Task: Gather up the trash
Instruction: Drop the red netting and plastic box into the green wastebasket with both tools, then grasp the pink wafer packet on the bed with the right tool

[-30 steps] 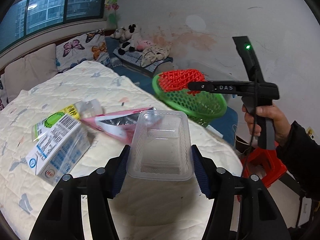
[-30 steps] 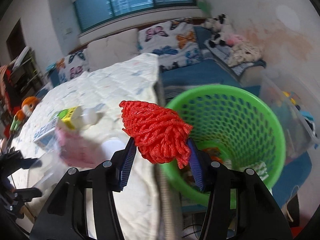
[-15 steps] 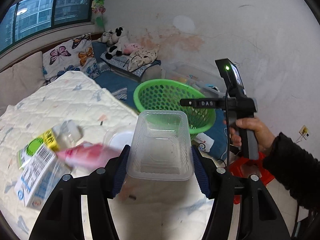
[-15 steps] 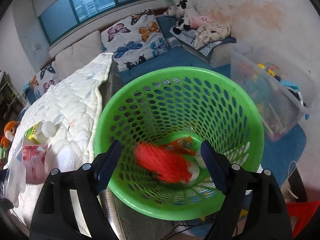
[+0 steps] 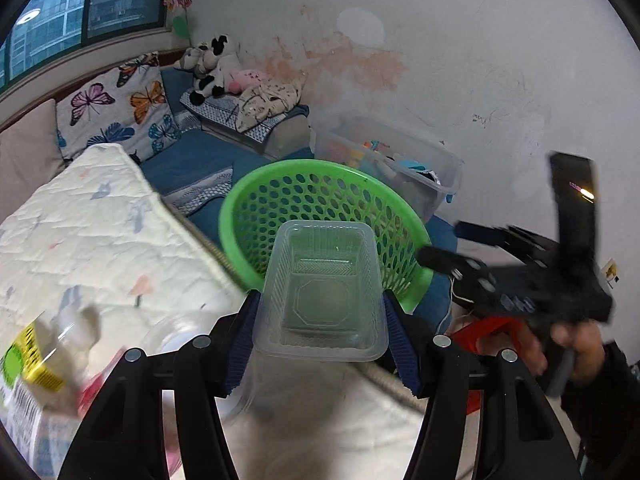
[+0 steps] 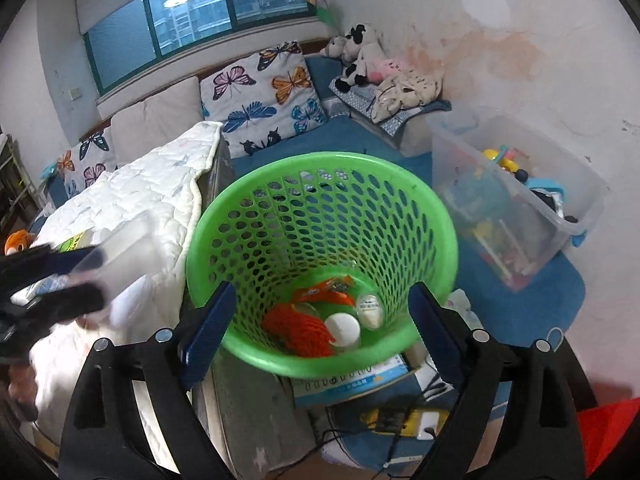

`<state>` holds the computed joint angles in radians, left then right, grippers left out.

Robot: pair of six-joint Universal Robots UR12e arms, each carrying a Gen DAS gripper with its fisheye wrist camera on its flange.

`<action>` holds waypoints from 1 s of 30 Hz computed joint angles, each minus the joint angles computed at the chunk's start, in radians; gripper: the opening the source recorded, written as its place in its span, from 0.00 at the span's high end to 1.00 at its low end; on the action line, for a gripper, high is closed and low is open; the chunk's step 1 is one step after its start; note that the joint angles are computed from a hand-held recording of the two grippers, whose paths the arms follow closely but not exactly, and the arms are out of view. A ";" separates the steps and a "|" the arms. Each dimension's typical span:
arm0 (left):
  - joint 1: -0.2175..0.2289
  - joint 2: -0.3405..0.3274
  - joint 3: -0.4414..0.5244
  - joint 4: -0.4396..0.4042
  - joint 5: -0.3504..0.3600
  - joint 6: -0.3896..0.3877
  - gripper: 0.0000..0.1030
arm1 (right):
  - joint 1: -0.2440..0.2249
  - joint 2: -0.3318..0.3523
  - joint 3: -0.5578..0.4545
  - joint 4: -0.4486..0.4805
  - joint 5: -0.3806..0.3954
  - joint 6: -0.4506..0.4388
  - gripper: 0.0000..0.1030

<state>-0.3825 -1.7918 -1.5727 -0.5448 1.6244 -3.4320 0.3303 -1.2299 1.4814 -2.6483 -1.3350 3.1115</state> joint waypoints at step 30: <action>-0.006 0.009 0.002 -0.068 0.141 -0.066 0.26 | 0.003 -0.058 0.089 -0.015 0.102 0.026 0.13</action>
<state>-0.3883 -1.7832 -1.5708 -0.6127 1.7658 -3.4981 0.3333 -1.2880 1.5700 -2.6632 -1.2330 3.1379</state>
